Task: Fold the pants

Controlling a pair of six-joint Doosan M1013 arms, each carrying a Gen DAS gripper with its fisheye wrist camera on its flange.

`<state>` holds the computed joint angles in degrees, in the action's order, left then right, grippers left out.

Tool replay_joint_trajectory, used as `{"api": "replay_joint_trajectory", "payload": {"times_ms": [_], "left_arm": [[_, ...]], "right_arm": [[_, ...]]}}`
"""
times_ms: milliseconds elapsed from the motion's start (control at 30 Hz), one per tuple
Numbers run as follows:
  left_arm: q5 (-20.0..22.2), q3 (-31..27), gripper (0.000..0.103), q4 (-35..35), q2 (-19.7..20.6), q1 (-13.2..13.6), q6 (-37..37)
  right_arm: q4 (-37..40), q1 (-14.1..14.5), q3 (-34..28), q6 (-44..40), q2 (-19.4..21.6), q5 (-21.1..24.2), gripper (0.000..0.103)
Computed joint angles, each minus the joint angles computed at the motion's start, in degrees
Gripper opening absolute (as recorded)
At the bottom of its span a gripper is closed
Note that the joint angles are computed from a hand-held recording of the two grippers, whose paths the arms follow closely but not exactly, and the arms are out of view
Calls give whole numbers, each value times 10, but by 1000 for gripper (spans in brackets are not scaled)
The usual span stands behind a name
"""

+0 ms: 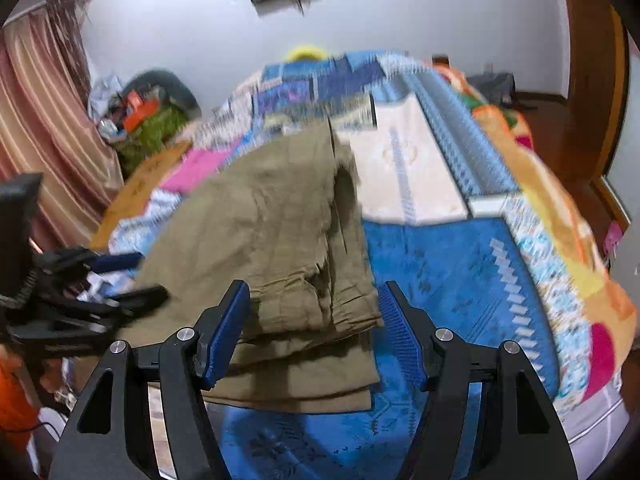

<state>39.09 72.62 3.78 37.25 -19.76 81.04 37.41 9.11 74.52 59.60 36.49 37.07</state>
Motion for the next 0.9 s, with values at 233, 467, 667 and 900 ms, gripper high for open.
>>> {"api": "replay_joint_trajectory", "payload": {"times_ms": [233,467,667,900], "left_arm": [[-27,-19,70,14,-4,18,-45],[26,-131,69,28,60,44,-65],[137,-269,64,-40,151,65,-28],[204,-350,62,-128,211,77,25]], "right_arm": [[22,-10,11,3,-5,9,65],[10,-9,20,4,-11,5,65],[21,-11,18,4,-9,11,65],[18,-13,13,4,-5,16,66]]}}
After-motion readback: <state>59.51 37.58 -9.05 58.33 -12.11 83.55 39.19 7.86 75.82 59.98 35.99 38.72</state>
